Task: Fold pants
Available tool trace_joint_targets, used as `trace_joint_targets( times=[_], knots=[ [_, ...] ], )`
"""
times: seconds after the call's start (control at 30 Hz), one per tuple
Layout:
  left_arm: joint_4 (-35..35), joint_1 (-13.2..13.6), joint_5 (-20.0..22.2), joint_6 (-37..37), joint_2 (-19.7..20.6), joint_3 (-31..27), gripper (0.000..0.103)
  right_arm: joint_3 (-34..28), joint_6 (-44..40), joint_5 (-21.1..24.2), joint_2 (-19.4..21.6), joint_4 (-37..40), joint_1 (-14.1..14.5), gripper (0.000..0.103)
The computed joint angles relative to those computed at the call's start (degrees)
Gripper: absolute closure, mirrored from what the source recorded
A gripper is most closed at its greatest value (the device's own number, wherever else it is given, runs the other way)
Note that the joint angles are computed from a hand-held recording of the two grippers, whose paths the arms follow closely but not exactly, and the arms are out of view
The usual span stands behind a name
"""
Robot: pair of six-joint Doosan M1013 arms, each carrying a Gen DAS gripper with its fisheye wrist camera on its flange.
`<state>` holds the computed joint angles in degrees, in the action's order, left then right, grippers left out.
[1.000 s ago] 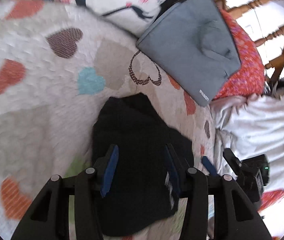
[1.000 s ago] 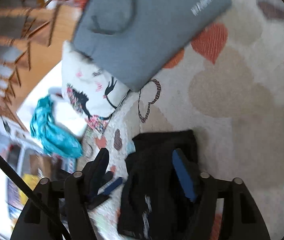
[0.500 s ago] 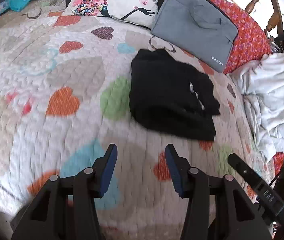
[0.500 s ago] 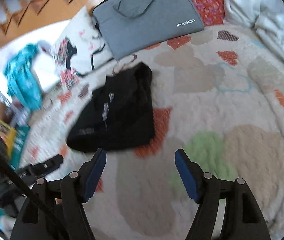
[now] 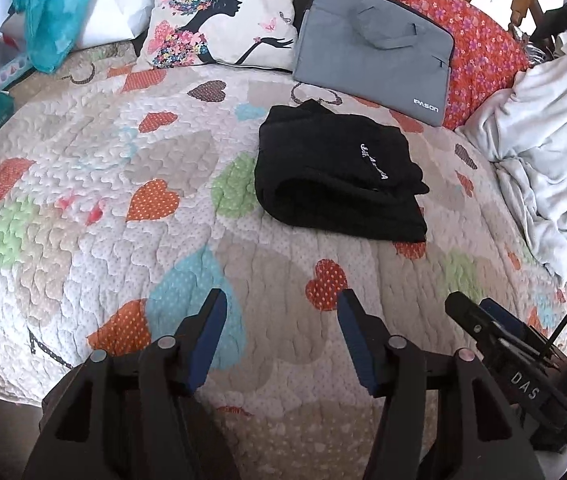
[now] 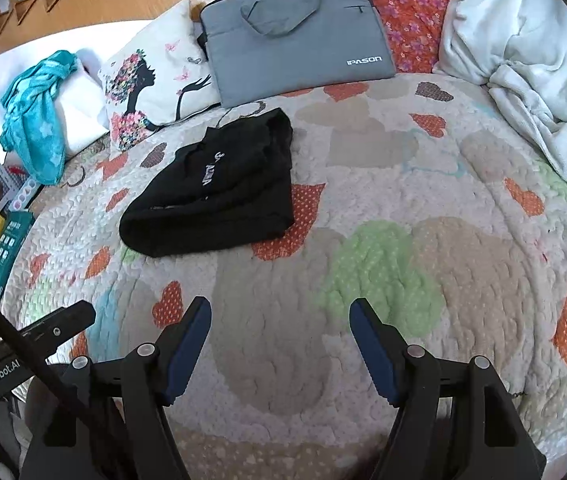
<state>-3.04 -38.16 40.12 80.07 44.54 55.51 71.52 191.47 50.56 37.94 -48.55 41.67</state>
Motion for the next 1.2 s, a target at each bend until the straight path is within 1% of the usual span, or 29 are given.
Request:
trace_joint_targets(
  times=[0.23,0.33,0.57,0.83,1.1,1.2],
  knots=[
    [4.36,-0.86,0.21,-1.51,-0.22,0.31,0.047,-0.64,-1.13,0.67,0.43,1.33,0.05,0.025],
    [4.67,-0.96,0.88,-1.25,0.0,-0.04,0.047,-0.84,-1.68,0.79,0.58,2.14,-0.05,0.025],
    [3.8,-1.01,2.95,-0.03,0.7,-1.06,0.047,-2.28,-5.0,2.08,1.43,4.89,-0.33,0.024],
    [2.92,-0.95,3.91,0.59,1.19,-1.66,0.047,-2.22,-4.89,2.01,1.49,6.85,-0.75,0.023],
    [2.27,-0.92,5.12,1.07,1.66,-2.27,0.047,-3.12,-6.6,2.95,2.01,8.16,-0.91,0.022],
    [2.43,-0.87,6.54,0.8,2.17,-3.17,0.047,-3.24,-6.95,3.05,2.1,8.45,-0.92,0.021]
  ],
)
